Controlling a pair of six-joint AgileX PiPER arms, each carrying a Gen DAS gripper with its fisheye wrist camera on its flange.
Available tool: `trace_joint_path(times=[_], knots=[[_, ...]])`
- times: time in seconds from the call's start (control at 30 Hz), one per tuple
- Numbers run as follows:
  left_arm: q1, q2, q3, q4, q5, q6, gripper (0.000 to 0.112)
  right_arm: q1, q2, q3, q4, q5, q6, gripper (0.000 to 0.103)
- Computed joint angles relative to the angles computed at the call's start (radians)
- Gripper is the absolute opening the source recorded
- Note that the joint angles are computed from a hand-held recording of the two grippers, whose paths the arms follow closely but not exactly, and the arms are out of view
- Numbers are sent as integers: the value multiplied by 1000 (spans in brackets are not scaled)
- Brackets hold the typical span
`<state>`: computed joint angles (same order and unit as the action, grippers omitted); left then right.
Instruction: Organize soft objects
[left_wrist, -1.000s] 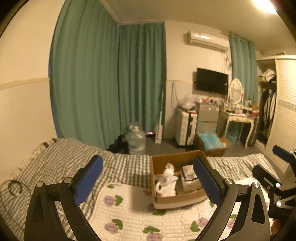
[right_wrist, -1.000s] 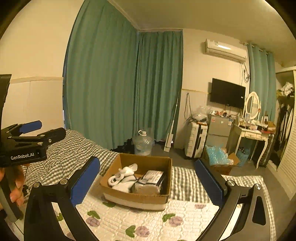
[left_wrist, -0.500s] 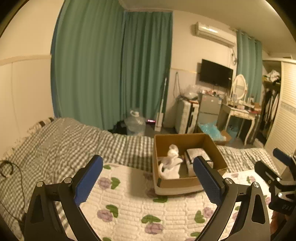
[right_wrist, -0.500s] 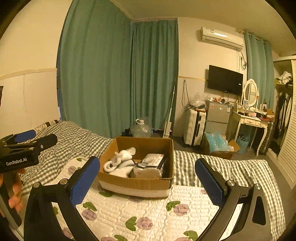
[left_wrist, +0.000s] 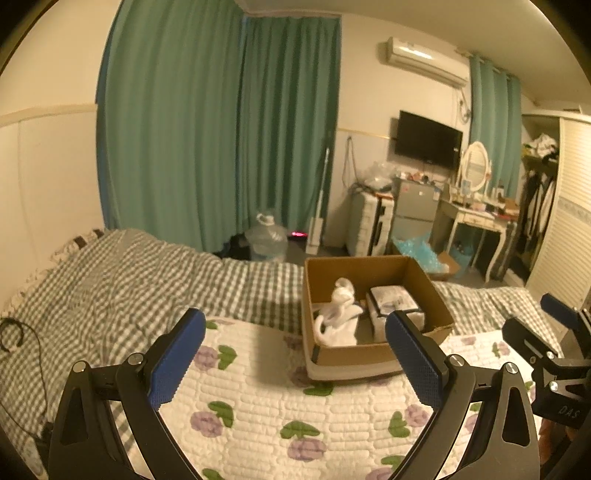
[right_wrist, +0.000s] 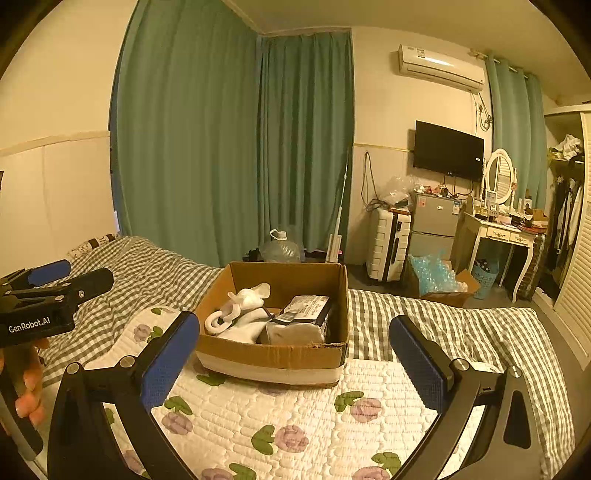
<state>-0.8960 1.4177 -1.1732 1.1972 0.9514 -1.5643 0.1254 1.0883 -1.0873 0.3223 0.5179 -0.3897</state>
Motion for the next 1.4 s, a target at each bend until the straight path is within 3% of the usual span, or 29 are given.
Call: trace_joint_path(times=[1.4], knots=[[-19,-19,3,-31,27,41,100,27,-38,27,-73,12,89,103]])
